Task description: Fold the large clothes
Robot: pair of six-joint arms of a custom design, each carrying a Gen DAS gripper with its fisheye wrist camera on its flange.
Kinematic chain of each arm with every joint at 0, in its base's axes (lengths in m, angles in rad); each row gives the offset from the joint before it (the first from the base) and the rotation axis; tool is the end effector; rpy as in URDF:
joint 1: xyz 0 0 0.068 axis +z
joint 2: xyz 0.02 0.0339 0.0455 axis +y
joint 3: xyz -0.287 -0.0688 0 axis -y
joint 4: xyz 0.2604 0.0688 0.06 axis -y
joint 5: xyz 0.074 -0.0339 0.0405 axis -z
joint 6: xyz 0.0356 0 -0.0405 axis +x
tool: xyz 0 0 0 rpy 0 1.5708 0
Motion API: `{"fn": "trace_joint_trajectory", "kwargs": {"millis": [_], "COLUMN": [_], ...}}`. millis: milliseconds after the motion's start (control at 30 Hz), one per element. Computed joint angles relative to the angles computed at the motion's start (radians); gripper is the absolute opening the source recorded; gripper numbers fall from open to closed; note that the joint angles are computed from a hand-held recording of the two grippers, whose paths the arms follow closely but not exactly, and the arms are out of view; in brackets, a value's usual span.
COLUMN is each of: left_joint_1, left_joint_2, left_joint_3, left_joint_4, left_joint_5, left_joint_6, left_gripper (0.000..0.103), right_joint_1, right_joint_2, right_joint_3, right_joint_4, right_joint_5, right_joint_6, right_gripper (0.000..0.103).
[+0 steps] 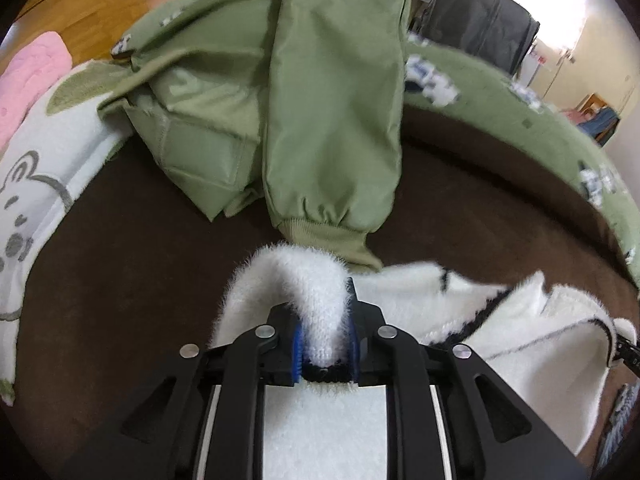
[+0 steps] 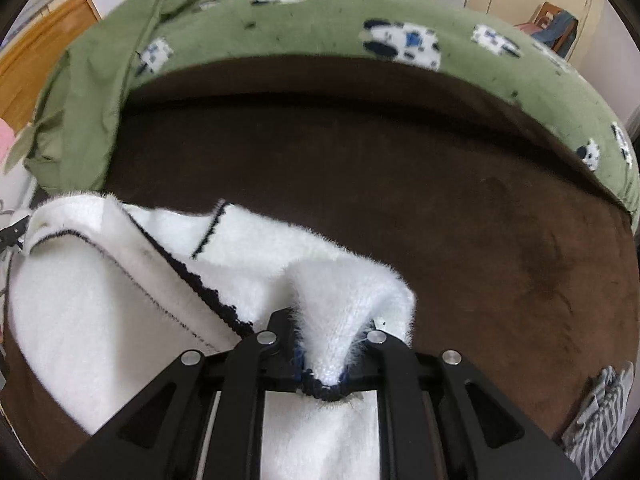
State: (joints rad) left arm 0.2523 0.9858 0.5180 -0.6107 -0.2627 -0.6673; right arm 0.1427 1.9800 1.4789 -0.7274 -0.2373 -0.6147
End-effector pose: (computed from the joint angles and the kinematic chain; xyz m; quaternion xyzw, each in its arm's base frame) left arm 0.1645 0.0519 0.1934 -0.4553 0.8475 0.0745 0.2626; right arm 0.4223 0.0691 0.2020 -0.3805 0.9017 0.0739 0.1917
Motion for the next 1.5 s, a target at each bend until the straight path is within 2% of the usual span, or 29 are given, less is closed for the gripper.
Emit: {"fn": "trace_joint_trajectory", "kwargs": {"millis": [100,167,200,267,333,367,400,500,667,833,867,900,933,967,1067,1233,1267,1300,1333,1367,1400,1500], "left_joint_1": [0.007,-0.019,-0.035,-0.088,-0.119,-0.128,-0.132,-0.089,-0.028,0.014,0.033,0.055,0.066,0.075,0.064,-0.037,-0.062,-0.102,-0.124,-0.170,-0.199,-0.290], "left_joint_2": [0.128,0.191,0.203,0.231,0.247,0.259,0.256,0.240,0.232,0.196,0.188,0.177,0.163,0.145,0.122,0.114,0.118,0.128,0.129,0.131,0.131,0.149], "left_joint_3": [0.006,0.020,0.024,0.035,0.050,0.063,0.067,0.081,0.142,0.194,0.202,0.212,0.215,0.221,0.225,0.207,0.202,0.192,0.185,0.172,0.165,0.153], "left_joint_4": [0.057,0.070,0.071,0.069,0.055,0.042,0.033,0.033,-0.029,-0.096,-0.107,-0.125,-0.142,-0.164,-0.211,-0.254,-0.257,-0.255,-0.249,-0.239,-0.232,-0.207], "left_joint_5": [-0.003,-0.030,-0.044,-0.117,-0.180,-0.214,-0.234,-0.239,-0.262,-0.263,-0.240,-0.211,-0.192,-0.175,-0.146,-0.117,-0.114,-0.106,-0.101,-0.102,-0.099,-0.069], "left_joint_6": [0.035,0.058,0.062,0.060,0.051,0.044,0.041,0.077,0.165,0.237,0.246,0.253,0.253,0.253,0.232,0.144,0.127,0.096,0.082,0.044,0.019,-0.072], "left_gripper": [0.031,0.048,0.052,0.071,0.084,0.098,0.096,0.097,0.097,0.097,0.097,0.097,0.097,0.097,0.097,0.097,0.097,0.097,0.097,0.097,0.097,0.097], "right_joint_1": [0.015,0.026,0.032,0.043,0.040,0.042,0.047,0.046,0.055,0.056,0.058,0.068,0.074,0.074,0.063,0.033,0.025,0.015,0.007,-0.004,-0.014,-0.050], "right_joint_2": [0.046,0.048,0.049,0.043,0.039,0.039,0.042,0.050,0.035,0.040,0.027,-0.010,-0.055,-0.068,-0.083,-0.151,-0.164,-0.175,-0.180,-0.192,-0.203,-0.226], "right_joint_3": [0.002,-0.028,-0.044,-0.081,-0.096,-0.101,-0.096,-0.078,-0.057,0.021,0.018,-0.024,-0.078,-0.084,-0.045,-0.112,-0.134,-0.157,-0.176,-0.210,-0.242,-0.332], "right_joint_4": [0.035,0.082,0.105,0.158,0.187,0.200,0.203,0.196,0.175,0.107,0.112,0.189,0.286,0.308,0.266,0.252,0.245,0.228,0.217,0.219,0.224,0.238], "right_joint_5": [0.036,0.057,0.068,0.086,0.090,0.093,0.097,0.085,0.082,0.067,0.074,0.118,0.148,0.146,0.119,0.078,0.067,0.062,0.066,0.066,0.062,0.052], "right_joint_6": [0.021,0.020,0.024,0.025,0.027,0.041,0.054,0.084,0.100,0.142,0.145,0.148,0.137,0.124,0.106,0.049,0.043,0.034,0.025,0.018,0.013,-0.004], "right_gripper": [0.016,0.019,0.021,0.025,0.031,0.036,0.040,0.041,0.047,0.058,0.068,0.093,0.098,0.097,0.097,0.097,0.091,0.079,0.072,0.061,0.056,0.050]}}
